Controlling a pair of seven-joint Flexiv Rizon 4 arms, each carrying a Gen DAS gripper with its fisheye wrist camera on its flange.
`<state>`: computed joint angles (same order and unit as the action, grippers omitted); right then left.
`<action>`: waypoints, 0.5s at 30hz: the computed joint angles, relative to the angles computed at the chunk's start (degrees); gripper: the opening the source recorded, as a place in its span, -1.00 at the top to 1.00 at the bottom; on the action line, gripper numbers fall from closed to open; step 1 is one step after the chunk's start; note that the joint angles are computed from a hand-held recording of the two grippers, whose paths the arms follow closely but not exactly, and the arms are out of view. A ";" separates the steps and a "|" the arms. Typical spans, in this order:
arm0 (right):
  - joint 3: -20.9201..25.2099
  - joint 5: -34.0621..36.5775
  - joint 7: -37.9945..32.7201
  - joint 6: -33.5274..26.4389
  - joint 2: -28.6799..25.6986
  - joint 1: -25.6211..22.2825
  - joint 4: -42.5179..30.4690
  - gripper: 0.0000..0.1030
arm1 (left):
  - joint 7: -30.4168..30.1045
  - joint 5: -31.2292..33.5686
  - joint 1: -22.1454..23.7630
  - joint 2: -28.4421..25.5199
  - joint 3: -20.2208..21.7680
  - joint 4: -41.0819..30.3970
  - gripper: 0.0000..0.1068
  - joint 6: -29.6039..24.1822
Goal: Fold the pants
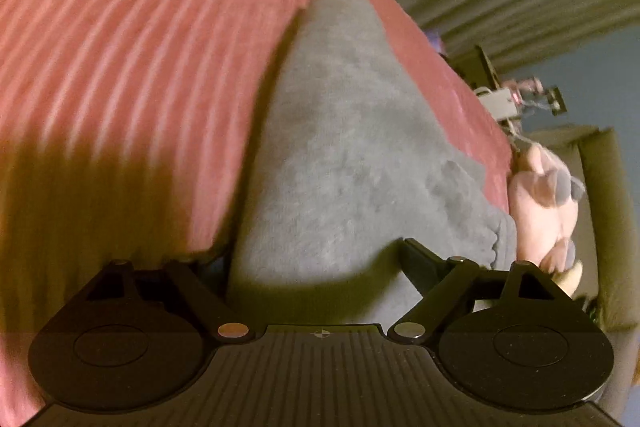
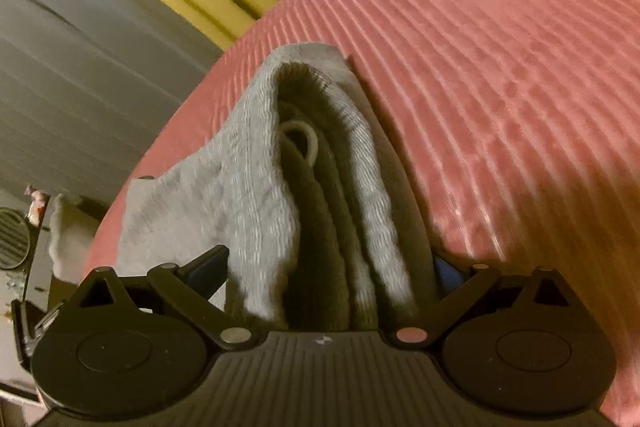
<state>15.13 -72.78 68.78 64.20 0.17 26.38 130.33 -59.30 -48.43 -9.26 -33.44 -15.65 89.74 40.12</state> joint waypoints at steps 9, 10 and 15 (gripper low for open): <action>-2.49 -5.05 -9.67 9.99 -0.76 -3.44 -0.15 -0.92 | 4.42 2.89 -1.23 0.10 -0.49 -0.37 0.10 2.62; -3.01 -7.40 -9.66 11.22 -1.22 -3.91 -0.45 -0.92 | 4.88 2.70 -1.26 -0.40 -0.68 -0.52 0.10 2.81; -4.76 -10.30 -6.89 18.79 -3.07 -6.99 -1.62 -0.93 | 2.51 2.15 -1.10 -1.78 -0.77 -1.94 0.20 1.64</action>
